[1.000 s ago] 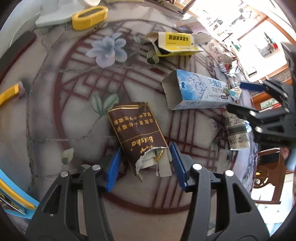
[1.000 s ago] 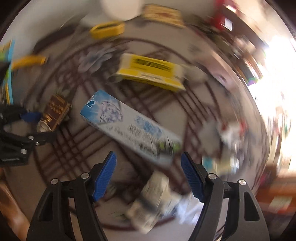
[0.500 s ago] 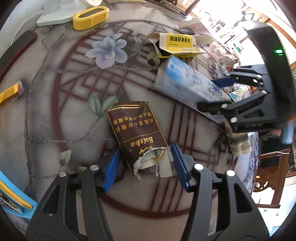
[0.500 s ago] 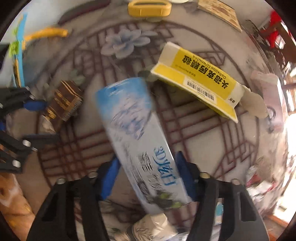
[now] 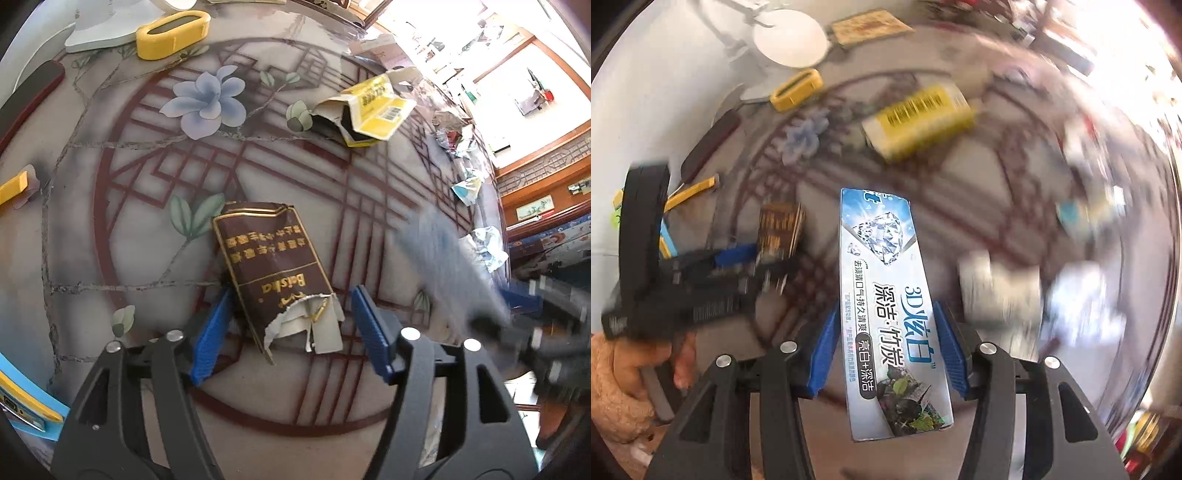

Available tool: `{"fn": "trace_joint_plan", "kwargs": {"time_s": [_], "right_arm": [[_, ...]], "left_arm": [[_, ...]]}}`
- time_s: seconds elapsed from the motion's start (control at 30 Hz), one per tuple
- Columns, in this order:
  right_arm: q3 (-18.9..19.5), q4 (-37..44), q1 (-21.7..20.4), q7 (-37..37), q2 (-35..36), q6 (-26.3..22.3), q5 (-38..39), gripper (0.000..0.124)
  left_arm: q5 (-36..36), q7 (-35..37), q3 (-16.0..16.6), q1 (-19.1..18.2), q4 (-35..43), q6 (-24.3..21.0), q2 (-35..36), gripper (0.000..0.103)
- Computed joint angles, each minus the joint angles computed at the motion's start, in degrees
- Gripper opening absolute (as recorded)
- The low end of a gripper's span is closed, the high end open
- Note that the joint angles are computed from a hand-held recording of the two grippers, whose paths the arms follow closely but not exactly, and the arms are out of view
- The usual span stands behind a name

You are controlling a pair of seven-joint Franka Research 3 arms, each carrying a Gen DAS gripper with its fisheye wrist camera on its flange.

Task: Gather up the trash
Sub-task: 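Grasp the brown snack wrapper with the left gripper while the right grasps the blue toothpaste box, then carry the wrapper and toothpaste box to the red bin and release both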

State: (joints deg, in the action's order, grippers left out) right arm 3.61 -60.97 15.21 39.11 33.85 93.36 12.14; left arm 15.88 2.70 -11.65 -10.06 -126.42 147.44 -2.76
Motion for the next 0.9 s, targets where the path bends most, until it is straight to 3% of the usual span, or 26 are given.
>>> {"fn": "trace_joint_plan", "kwargs": {"time_s": [0.13,0.23,0.3,0.37,0.5,0.6,0.9], "right_arm": [[-1.62,-11.02,-0.4,1.84,-5.94,2.23,-2.16,0.052],[-1.81,-16.37,-0.51,3.96,-8.86,5.15,-2.76,0.053],[-1.53,-18.05,-0.81,4.59,-9.91,6.46,-2.16,0.06],[-1.37,-20.96,-0.6,4.46,-11.47,9.61,-2.68,0.066],[-1.0,-27.57,0.69,4.27,-14.53,17.25,-5.15,0.064],[-0.98,-28.33,1.02,5.97,-14.27,17.74,-5.59,0.05],[-0.42,-30.29,-0.91,7.25,-17.86,18.75,0.76,0.049]], "left_arm": [[0.15,0.65,-0.06,-0.23,1.29,-1.1,0.93,0.067],[-0.19,0.4,0.16,-0.08,0.64,-0.52,0.48,0.055],[0.09,0.18,0.15,-0.02,0.09,-0.52,-0.09,0.054],[1.34,-0.22,0.02,0.06,0.0,-1.15,-0.53,0.052],[3.29,-0.77,-0.21,0.2,-0.2,-2.01,-1.76,0.05],[5.53,-1.32,-0.59,0.23,0.53,-3.5,-2.39,0.05],[8.77,-1.64,-1.34,-0.32,2.58,-6.01,-2.9,0.05]]}}
